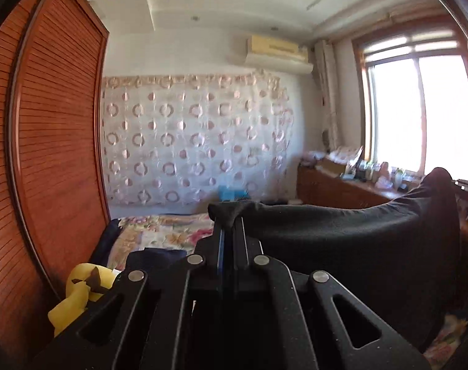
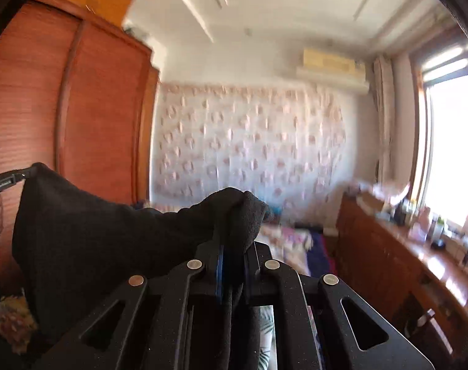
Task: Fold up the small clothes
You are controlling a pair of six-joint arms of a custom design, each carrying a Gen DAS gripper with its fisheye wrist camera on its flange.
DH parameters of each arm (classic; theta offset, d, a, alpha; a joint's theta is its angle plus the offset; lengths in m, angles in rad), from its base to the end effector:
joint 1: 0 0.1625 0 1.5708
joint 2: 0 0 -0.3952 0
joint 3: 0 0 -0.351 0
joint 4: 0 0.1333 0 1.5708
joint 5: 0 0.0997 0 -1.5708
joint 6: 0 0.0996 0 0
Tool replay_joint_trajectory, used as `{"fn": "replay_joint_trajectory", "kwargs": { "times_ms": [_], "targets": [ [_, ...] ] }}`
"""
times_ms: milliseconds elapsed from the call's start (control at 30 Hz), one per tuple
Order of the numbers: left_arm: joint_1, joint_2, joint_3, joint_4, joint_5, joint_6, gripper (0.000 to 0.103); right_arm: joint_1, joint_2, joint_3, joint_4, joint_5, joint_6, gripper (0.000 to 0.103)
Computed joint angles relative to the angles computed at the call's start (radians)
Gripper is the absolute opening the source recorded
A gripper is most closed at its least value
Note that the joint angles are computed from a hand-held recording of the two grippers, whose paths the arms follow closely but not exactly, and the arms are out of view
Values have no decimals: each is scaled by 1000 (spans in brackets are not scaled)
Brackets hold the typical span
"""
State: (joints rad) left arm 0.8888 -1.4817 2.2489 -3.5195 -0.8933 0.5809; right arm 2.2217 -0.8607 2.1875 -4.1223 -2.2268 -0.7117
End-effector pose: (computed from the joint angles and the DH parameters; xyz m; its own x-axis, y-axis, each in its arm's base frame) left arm -0.0986 -0.4319 0.3753 -0.6800 0.1959 -0.7066 0.7325 0.2239 -0.6429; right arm 0.3307 -0.3144 0.1886 -0.6064 -0.1942 0.7711 -0.7944 0.1889 -0.5772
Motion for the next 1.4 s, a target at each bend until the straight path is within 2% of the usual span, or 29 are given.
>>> {"fn": "replay_joint_trajectory", "kwargs": {
  "times_ms": [67,100,167,200,233,267,367,467,567,667,733,800,933,1100,1133,1167,1267,1400],
  "targets": [
    [91,138,-83,-16,-33,50,5,-94,79,-87,15,21,-16,9],
    [121,177,-117,15,-33,50,7,-135,118,-134,35,23,-19,9],
    [176,257,-176,26,-39,55,10,-199,171,-226,153,-11,15,19],
    [188,280,-193,27,-29,55,24,-229,206,-291,241,-64,48,22],
    [188,281,-192,43,-30,38,42,-252,230,-334,296,-83,68,25],
    [200,279,-191,64,-52,13,48,-276,251,-368,334,-88,84,28],
    [205,262,-166,117,-62,-32,59,-321,303,-443,418,-148,135,32],
    [191,226,-101,142,-50,-50,61,-329,298,-470,502,-135,188,33],
    [169,174,-37,204,-52,-107,61,-322,265,-409,510,-138,212,33],
    [163,143,9,268,-66,-160,62,-319,177,-301,531,-105,258,33],
    [161,143,33,273,-70,-172,62,-306,149,-250,541,-97,287,33],
    [164,138,56,339,-80,-207,62,-298,123,-188,534,-88,308,33],
    [173,165,79,392,-78,-240,62,-295,80,-87,536,-56,345,33],
    [194,195,70,442,-80,-259,62,-294,87,-44,532,-35,335,34],
    [194,200,71,440,-74,-261,62,-298,90,-47,534,-36,331,37],
    [192,206,69,445,-64,-270,62,-302,93,-52,535,-45,325,45],
    [211,219,58,465,-73,-283,63,-320,95,-60,537,-42,323,50],
    [209,228,60,477,-75,-255,79,-317,117,-68,493,-62,281,54]
  ]
}}
